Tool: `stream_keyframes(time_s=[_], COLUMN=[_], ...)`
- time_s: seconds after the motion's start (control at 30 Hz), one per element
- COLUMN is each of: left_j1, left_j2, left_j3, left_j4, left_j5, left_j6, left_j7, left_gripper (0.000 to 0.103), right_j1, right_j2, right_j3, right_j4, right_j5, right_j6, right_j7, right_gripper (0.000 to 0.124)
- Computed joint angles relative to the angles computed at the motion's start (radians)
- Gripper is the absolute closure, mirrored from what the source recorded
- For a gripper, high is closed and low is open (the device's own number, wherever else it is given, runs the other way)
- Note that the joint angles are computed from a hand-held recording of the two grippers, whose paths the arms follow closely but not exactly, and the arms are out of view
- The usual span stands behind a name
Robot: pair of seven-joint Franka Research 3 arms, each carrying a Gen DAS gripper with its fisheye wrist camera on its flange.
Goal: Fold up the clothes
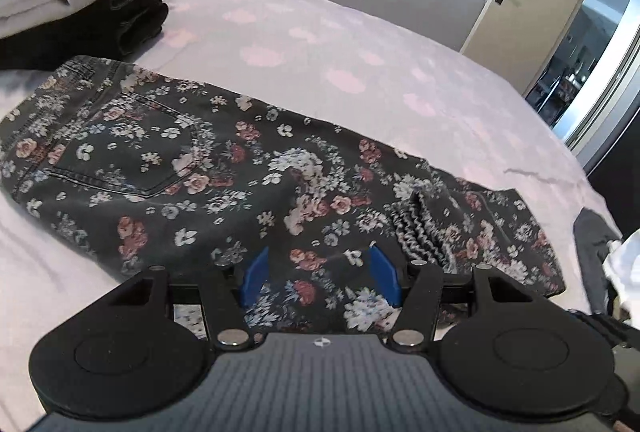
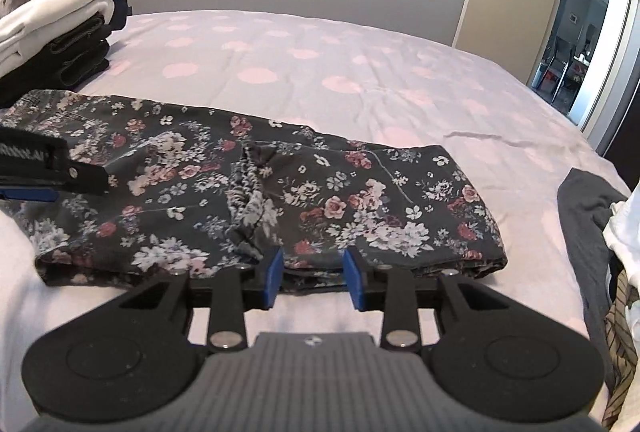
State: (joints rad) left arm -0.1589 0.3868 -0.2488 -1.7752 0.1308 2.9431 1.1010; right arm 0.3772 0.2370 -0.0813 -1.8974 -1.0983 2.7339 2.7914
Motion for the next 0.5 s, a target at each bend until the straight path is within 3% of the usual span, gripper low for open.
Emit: stream_keyframes(time_s=[0.13,0.27,0.5], left_j1=[0.035,0.107,0.144], left_j2=[0.033,0.091,0.216], left_j3=[-0.05,-0.162,-0.273], left_j4=[0.023,0.07,0.199], left_j5=[-0.042,-0.149,-0.287], left_j6=[0.017,0.01,-0.014], left_j7=[0.045,0.134,0.226], left_gripper=[0.037,0.037,0.032], right_j1=[-0.012,-0.024,-0.036], right_j2=[0.016,0.042,0.117], right_j3=[-0.016,-0.039,-0.079], right_j4=[0.008,0.025,0.065], right_j5=[-0.01,-0.004,0.136], right_j6=[0.042,0.091,0.223], right_j7=[0.026,0.055,-0.021], right_gripper=[0.101,0.102,0.103])
